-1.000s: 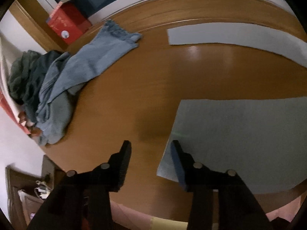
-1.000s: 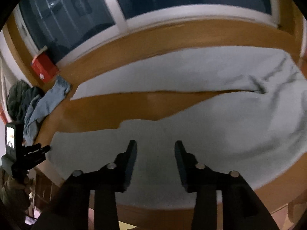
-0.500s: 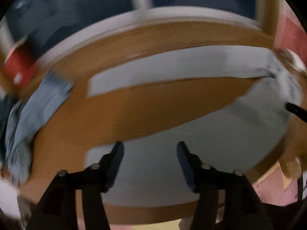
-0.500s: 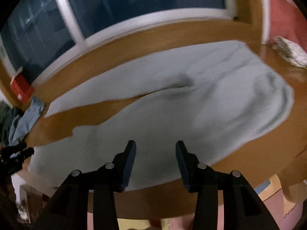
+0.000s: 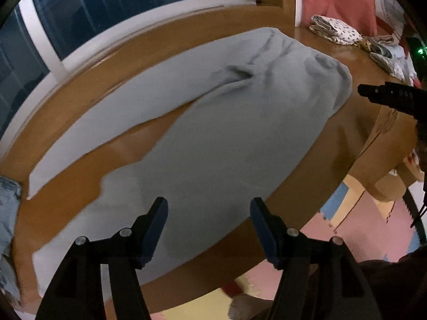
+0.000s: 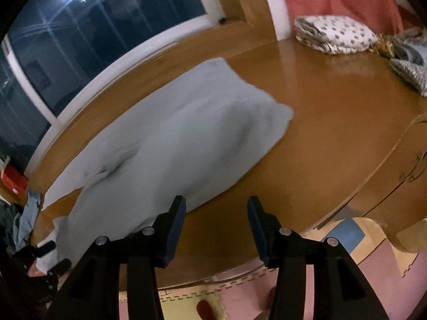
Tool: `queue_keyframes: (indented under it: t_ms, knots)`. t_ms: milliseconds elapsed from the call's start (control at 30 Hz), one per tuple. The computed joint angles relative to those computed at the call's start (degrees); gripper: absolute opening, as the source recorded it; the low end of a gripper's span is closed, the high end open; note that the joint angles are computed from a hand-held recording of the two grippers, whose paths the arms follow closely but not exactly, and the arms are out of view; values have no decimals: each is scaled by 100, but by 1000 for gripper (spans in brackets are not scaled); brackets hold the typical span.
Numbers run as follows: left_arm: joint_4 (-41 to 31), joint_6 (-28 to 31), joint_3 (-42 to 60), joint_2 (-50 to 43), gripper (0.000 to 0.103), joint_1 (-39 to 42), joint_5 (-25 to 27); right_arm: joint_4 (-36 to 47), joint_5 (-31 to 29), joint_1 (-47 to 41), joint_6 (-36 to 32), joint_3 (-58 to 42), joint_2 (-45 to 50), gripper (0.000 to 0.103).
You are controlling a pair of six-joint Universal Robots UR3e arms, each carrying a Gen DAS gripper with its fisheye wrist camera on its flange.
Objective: Fold clothes
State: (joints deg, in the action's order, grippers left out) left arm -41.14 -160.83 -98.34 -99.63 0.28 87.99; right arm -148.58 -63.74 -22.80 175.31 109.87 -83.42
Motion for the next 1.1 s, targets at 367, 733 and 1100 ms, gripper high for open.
queue_keyframes:
  t_ms: [367, 733, 1100]
  knots:
    - [-447, -2009, 1181, -943, 62, -1339, 844, 1841, 445, -66, -1251, -2278, 1494, 4]
    - [379, -1620, 1894, -1596, 62, -1607, 432, 2876, 1876, -143, -932, -3634, 1413, 3]
    - [605, -2279, 3487, -2888, 62, -2026, 1654, 5058, 1983, 443, -734, -7425, 3379, 3]
